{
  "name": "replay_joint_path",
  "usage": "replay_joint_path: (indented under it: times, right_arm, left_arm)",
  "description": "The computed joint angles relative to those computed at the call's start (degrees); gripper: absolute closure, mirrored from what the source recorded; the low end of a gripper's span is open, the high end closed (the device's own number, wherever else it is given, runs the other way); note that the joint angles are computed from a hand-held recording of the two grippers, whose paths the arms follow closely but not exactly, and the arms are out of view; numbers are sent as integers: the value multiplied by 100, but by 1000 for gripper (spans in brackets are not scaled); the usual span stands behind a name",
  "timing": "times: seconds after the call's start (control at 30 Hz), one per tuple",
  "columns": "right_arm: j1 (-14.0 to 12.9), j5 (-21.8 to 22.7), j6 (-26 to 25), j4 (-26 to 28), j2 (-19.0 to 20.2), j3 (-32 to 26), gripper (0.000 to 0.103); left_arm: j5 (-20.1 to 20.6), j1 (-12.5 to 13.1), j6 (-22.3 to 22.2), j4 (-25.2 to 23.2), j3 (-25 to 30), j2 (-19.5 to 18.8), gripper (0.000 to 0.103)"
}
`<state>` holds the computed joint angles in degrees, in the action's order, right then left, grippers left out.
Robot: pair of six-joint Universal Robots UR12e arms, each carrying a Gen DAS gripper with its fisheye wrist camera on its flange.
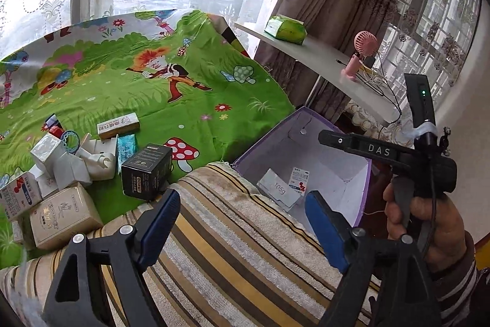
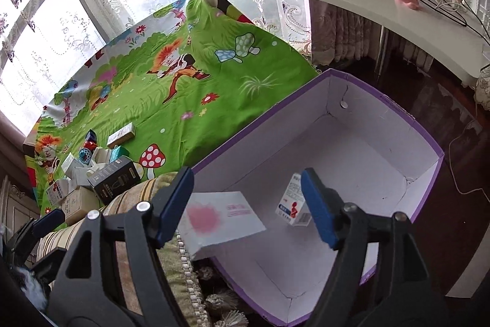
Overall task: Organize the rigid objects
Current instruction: 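Carry both boxes over the purple-rimmed storage box and open both tools to drop them, then return left tool to the blue-white medicine box while right tool approaches the black box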
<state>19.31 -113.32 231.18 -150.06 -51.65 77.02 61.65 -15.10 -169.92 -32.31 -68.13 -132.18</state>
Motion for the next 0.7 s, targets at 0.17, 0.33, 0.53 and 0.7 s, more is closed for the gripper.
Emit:
replay_joint_path:
  times: [0.17,0.33,0.53,0.7]
  right_arm:
    - [111,-471,-402,-96,93,-143,8]
    - [169,-517,-922,-157,195,-321,1]
    - [191,-280,-1076,-165,292,-481,1]
    - [226,-100,-1292,14,419,-732,1]
  left_arm:
    - [265,90,-199,455,-158,57,18]
    - [859,164,-548,593,-198,78,18]
    - [1227,264,-717,900,-377,137,18]
    - [1251,440,-1121,961,-523,195,18]
